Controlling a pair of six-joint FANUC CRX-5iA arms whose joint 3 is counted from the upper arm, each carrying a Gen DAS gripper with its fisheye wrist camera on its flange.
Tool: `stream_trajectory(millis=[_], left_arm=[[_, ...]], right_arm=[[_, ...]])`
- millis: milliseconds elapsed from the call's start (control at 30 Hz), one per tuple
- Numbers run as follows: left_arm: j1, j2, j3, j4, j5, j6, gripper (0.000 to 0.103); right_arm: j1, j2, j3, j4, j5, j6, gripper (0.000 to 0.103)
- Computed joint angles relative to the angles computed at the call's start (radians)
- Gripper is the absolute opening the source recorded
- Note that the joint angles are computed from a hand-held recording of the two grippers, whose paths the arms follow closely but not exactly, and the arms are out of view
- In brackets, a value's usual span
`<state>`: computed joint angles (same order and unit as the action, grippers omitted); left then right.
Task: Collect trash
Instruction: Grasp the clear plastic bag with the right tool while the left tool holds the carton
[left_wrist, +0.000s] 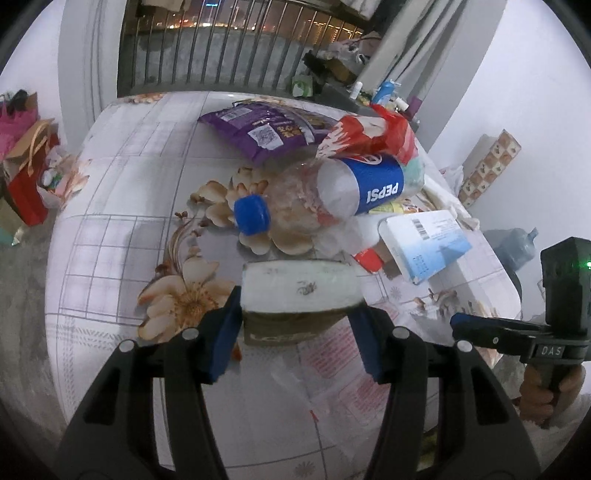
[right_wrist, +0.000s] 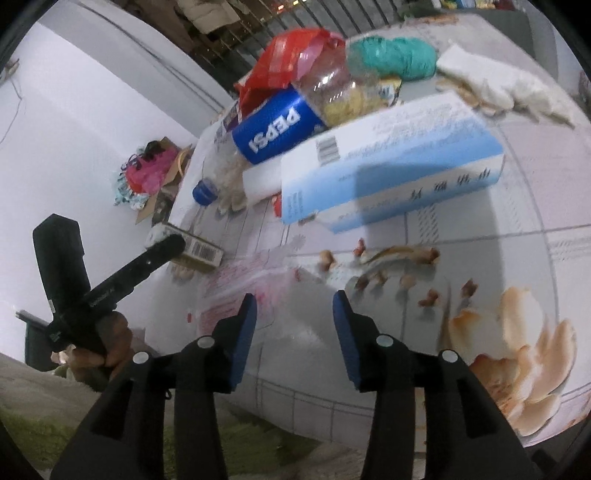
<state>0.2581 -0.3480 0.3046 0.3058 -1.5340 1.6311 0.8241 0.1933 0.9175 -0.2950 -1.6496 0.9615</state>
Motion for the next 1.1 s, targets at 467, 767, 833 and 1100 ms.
stream_trajectory(millis=[467,767,833,1100], left_arm=[[0.009,-0.013,-0.024,0.021,0.021,0.006,0.052],[0.036,-0.015,-0.026,0.045,0.023,-0.008,0.052],[0.035,-0.015,-0.015,0.040,0.028,-0.013,0.052],[0.004,0.029,0.103,0.055,0.049,-0.031,0.052]], right_arm=[[0.270,0.200,0.211,0.405,-0.197,0.268,0.041],[0.303,0.187,0.170,0.467,-0.175,0.280,0.006],[0.296,0.156,0.134,0.464,-0.141,0.264,0.005],[0.282,-0.010,-0.049,0.509,0.012,0.210,0.004]])
